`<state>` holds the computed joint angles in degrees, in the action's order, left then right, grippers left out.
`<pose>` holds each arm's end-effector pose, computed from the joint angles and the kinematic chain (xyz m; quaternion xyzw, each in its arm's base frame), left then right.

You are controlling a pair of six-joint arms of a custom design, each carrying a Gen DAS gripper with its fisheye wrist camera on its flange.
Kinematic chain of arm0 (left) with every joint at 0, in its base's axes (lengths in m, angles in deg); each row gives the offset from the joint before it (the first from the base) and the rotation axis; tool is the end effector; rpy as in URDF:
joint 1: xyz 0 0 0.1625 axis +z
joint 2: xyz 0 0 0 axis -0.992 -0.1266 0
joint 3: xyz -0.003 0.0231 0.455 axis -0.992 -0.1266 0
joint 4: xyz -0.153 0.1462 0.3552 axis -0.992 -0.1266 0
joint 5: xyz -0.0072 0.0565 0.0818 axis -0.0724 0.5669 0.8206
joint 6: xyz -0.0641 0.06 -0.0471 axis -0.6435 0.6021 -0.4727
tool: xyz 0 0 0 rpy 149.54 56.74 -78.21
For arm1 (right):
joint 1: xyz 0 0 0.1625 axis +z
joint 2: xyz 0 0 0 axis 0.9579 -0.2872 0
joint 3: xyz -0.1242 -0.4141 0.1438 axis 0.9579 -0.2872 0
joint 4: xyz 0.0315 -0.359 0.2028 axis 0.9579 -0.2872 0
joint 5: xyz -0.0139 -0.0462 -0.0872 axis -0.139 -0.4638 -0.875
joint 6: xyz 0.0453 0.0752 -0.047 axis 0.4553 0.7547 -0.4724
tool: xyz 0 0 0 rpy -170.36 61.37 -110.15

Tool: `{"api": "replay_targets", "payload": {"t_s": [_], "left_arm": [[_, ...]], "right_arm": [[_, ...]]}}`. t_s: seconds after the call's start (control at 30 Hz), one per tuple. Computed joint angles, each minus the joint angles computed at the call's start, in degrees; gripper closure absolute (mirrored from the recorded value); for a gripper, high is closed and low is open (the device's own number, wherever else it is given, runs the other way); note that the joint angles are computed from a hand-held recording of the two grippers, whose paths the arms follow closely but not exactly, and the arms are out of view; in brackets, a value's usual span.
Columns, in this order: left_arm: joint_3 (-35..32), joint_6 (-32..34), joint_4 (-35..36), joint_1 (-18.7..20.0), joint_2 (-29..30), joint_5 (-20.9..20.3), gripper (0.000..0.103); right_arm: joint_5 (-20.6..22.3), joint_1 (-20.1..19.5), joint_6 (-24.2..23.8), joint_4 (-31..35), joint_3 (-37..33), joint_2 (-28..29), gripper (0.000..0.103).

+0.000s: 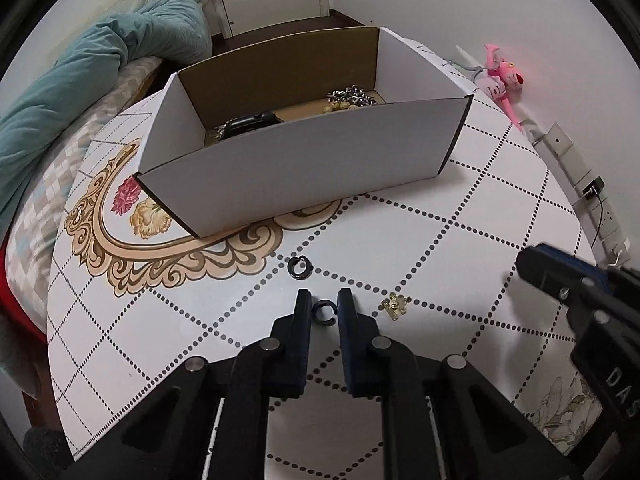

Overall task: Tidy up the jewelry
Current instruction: 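Drop the gold charm and black ring into the box from both tools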

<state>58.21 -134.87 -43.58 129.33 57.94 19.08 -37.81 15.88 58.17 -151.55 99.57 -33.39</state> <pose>-0.3409 -0.6708 -0.0065 0.0335 0.8855 -0.2221 0.4067 0.0805 -0.7317 0.2550 0.1971 -0.9347 0.1415 0.2599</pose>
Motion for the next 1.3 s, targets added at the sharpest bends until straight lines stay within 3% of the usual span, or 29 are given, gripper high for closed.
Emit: {"api": "replay_targets", "payload": {"t_s": [0.23, 0.47, 0.67, 0.97, 1.07, 1.13, 1.17, 1.3], "left_arm": [[2.04, 0.09, -3.31, -0.23, -2.24, -2.4, 0.093], [0.48, 4.51, -9.46, -1.08, -6.69, -2.89, 0.093], [-8.5, 8.14, -5.82, 2.48, -5.94, -4.19, 0.092], [-18.97, 4.41, 5.17, 7.62, -3.4, -9.32, 0.09], [-20.9, 1.36, 9.32, 8.24, -3.01, -8.87, 0.071], [-20.63, 0.62, 9.92, 8.12, -3.24, -7.53, 0.037], [-20.27, 0.34, 9.97, 8.02, -3.45, -6.65, 0.035], [-18.6, -1.25, 10.83, 7.8, -4.43, -4.88, 0.035]], "right_arm": [[2.11, 0.78, 0.26, 1.01, -0.45, -0.75, 0.094], [7.53, 3.21, 1.22, 6.31, -5.56, -0.33, 0.094], [10.02, 5.52, 1.13, 15.09, -20.37, 7.97, 0.094], [9.01, 6.16, 6.84, 41.54, -50.85, 25.28, 0.094], [8.13, 6.13, 9.36, 50.44, -59.85, 30.14, 0.093], [6.96, 6.19, 9.5, 51.16, -60.94, 31.0, 0.084], [6.4, 6.24, 9.46, 50.23, -60.24, 30.77, 0.077], [5.25, 6.25, 8.79, 47.27, -56.98, 29.11, 0.074]]}}
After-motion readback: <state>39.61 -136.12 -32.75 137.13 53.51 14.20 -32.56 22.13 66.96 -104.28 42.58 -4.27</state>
